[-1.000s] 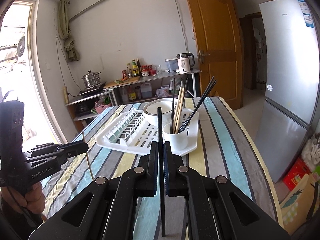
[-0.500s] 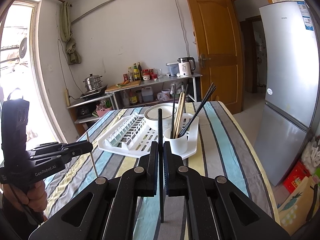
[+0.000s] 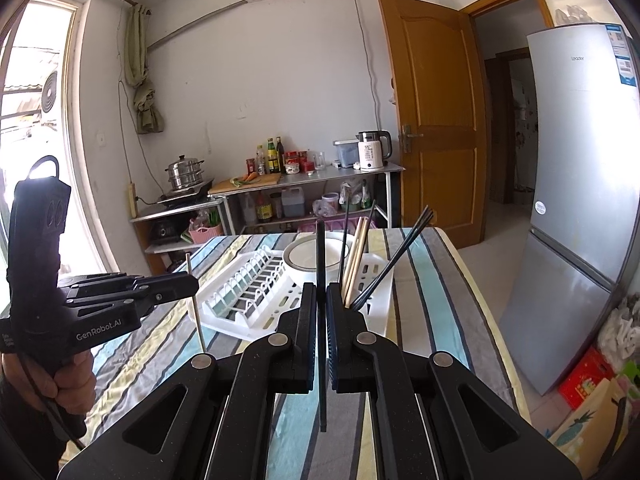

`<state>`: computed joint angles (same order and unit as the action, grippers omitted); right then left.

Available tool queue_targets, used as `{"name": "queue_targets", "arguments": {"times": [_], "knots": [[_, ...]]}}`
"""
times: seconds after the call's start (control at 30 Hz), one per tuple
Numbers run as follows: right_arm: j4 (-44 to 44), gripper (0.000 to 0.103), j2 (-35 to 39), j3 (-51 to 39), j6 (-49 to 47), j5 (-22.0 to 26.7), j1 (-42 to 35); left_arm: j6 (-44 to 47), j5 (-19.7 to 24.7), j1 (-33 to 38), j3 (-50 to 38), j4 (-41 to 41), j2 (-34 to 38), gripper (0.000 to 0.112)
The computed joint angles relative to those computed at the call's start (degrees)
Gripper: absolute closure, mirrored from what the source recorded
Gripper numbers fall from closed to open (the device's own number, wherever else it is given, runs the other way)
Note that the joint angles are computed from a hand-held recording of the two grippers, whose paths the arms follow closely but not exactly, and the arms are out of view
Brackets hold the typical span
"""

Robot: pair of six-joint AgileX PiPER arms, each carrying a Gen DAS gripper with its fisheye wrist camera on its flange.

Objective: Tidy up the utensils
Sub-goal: 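Lift wooden chopstick up toward white cup with left gripper while right gripper lifts black chopstick, then lower wooden chopstick into white cup with left gripper while right gripper lowers black chopstick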

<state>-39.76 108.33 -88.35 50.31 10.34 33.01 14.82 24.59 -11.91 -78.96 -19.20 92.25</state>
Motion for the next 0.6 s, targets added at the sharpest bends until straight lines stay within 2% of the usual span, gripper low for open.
{"name": "queue_targets", "arguments": {"times": [0.3, 0.5, 0.6], "knots": [[17.7, 0.098, 5.7, -12.9, -19.8, 4.6, -1.6, -3.2, 7.2, -0.1, -17.4, 3.5, 9.2, 0.108], [23.9, 0.099, 10.5, -22.8, -26.8, 7.9, -2.7, -4.1, 11.4, 0.4, -29.7, 3.5, 16.3, 0.108], [27.1, 0.099, 12.6, -27.5, -30.0, 9.5, -3.4, -5.4, 15.0, 1.0, -37.8, 3.6, 20.8, 0.108]]}}
